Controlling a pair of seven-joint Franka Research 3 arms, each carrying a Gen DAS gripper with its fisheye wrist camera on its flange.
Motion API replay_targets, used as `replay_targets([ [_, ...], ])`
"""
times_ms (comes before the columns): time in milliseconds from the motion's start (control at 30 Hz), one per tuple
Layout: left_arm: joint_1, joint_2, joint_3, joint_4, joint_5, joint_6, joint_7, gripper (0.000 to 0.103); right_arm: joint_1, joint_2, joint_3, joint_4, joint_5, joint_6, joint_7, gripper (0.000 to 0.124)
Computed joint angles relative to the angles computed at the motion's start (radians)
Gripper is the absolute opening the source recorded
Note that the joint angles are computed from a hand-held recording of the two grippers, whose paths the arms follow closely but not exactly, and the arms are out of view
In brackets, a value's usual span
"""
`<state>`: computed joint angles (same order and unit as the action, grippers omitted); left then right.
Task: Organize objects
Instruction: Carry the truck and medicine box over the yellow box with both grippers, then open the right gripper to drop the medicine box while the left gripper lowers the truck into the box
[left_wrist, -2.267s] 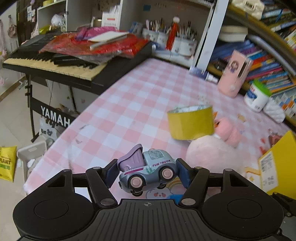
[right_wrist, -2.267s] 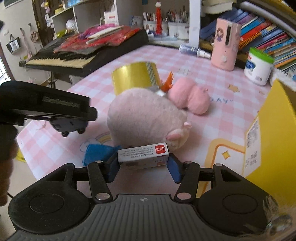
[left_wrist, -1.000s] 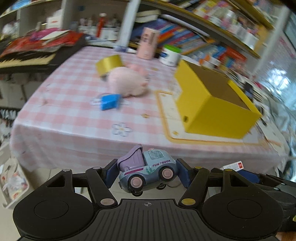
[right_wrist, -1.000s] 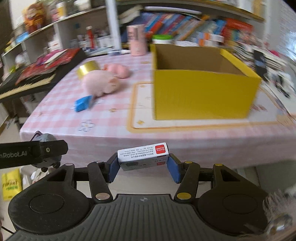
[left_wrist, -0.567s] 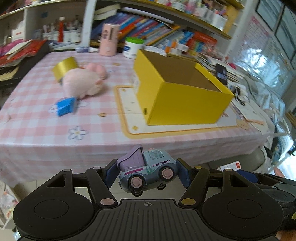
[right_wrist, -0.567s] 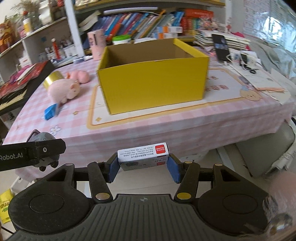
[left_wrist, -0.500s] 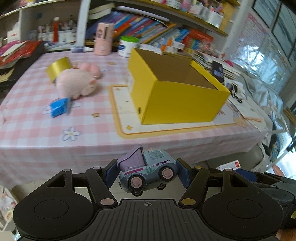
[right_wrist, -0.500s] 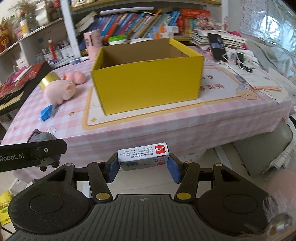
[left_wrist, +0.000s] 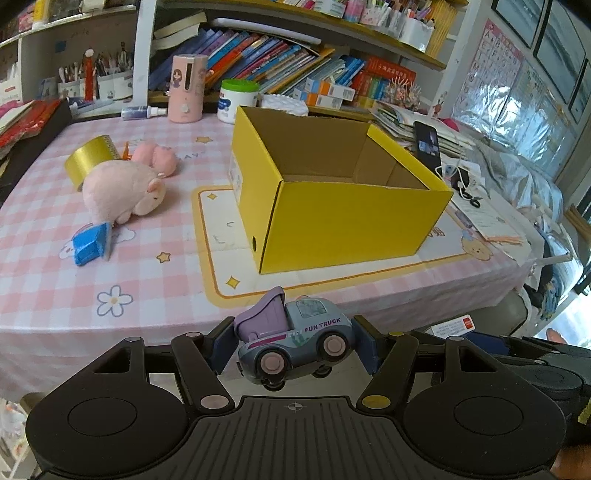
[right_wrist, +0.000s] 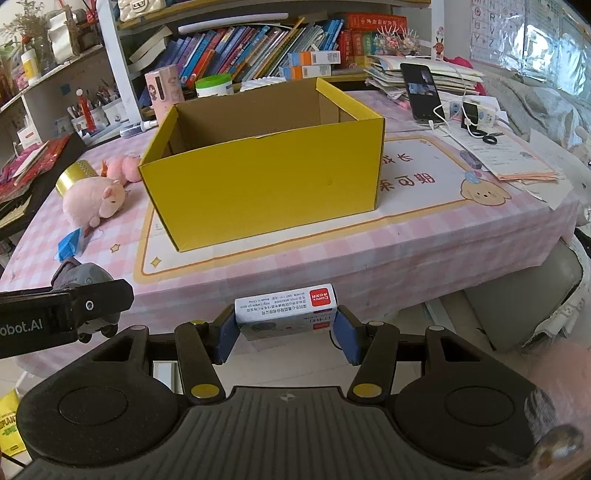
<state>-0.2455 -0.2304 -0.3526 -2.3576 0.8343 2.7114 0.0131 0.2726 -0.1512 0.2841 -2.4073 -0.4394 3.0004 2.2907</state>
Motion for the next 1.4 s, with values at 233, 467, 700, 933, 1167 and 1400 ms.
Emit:
replay_targets([
  [233, -0.001, 0.047, 0.006, 0.048, 0.028, 0.002, 0.015, 0.066, 0.011, 0.029, -0.028, 0.027, 0.02, -0.007, -0.031, 0.052],
  [467, -0.008, 0.098, 0.021, 0.108, 0.091, 0.008, 0.017, 0.066, 0.02, 0.057, -0.057, 0.062, 0.007, -0.012, -0.034, 0.052],
  [700, -0.013, 0.134, 0.038, 0.163, 0.176, 0.005, -0.002, 0.066, 0.034, 0.076, -0.086, 0.102, 0.025, -0.009, -0.061, 0.052],
  [933, -0.016, 0.195, 0.064, 0.271, 0.33, -0.011, -0.064, 0.066, 0.02, 0.124, -0.122, 0.202, -0.072, 0.026, -0.016, 0.052],
  [1167, -0.046, 0.308, 0.105, 0.422, 0.386, -0.093, -0.057, 0.066, 0.045, 0.243, -0.189, 0.374, -0.027, 0.086, -0.163, 0.052],
  [1400, -0.09, 0.461, 0.149, 0.595, 0.207, -0.213, 0.151, 0.066, -0.098, 0.443, 0.004, 0.63, 0.342, 0.023, -0.67, 0.052],
])
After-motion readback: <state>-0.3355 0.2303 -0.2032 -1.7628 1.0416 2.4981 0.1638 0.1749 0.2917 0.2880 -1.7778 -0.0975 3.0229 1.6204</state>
